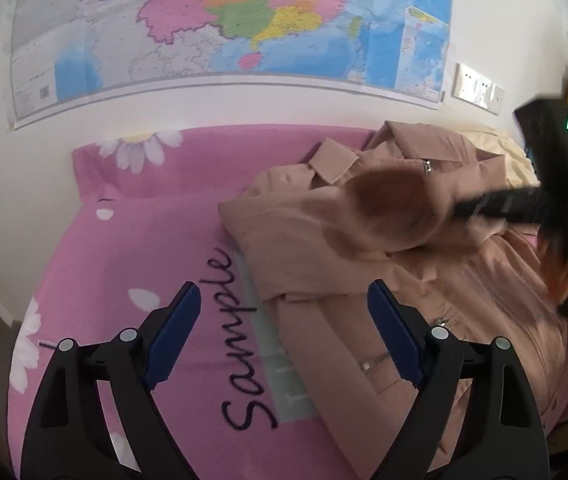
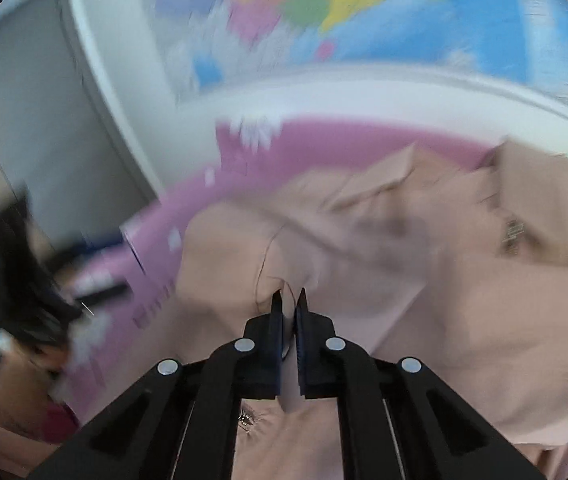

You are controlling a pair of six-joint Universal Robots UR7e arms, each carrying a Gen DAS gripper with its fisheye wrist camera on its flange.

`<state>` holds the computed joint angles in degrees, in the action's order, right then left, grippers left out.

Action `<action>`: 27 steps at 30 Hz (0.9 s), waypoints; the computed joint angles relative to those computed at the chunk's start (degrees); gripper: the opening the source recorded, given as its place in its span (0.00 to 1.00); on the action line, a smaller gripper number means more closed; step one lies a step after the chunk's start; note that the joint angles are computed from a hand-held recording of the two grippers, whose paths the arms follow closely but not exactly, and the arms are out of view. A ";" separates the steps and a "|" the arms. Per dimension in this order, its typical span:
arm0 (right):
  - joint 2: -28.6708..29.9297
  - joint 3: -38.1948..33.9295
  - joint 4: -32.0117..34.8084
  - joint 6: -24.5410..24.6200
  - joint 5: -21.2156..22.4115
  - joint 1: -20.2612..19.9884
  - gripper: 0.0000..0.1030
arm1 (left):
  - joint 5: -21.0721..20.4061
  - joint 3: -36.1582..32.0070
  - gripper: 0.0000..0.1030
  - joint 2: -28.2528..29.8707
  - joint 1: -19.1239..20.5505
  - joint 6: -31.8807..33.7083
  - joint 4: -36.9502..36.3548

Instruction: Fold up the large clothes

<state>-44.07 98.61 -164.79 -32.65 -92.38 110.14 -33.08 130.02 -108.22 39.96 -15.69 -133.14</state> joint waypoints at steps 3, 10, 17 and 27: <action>-3.34 0.25 -0.44 3.78 4.64 -3.97 0.08 | -1.04 -0.50 0.82 2.80 0.77 2.48 -3.16; -7.83 4.89 -0.77 7.66 -1.11 -10.21 0.54 | -3.17 -1.99 0.82 10.06 3.37 7.05 -6.09; -9.75 6.21 -1.31 10.05 2.96 -11.79 0.83 | -4.38 -3.14 0.82 12.38 4.68 7.49 -6.59; -3.95 -1.38 3.37 9.09 -2.32 -8.06 0.09 | -4.04 -3.81 0.82 12.97 4.26 6.88 -6.71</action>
<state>-48.02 97.23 -161.42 -23.57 -94.70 102.09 -37.12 126.21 -95.25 44.22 -8.82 -139.85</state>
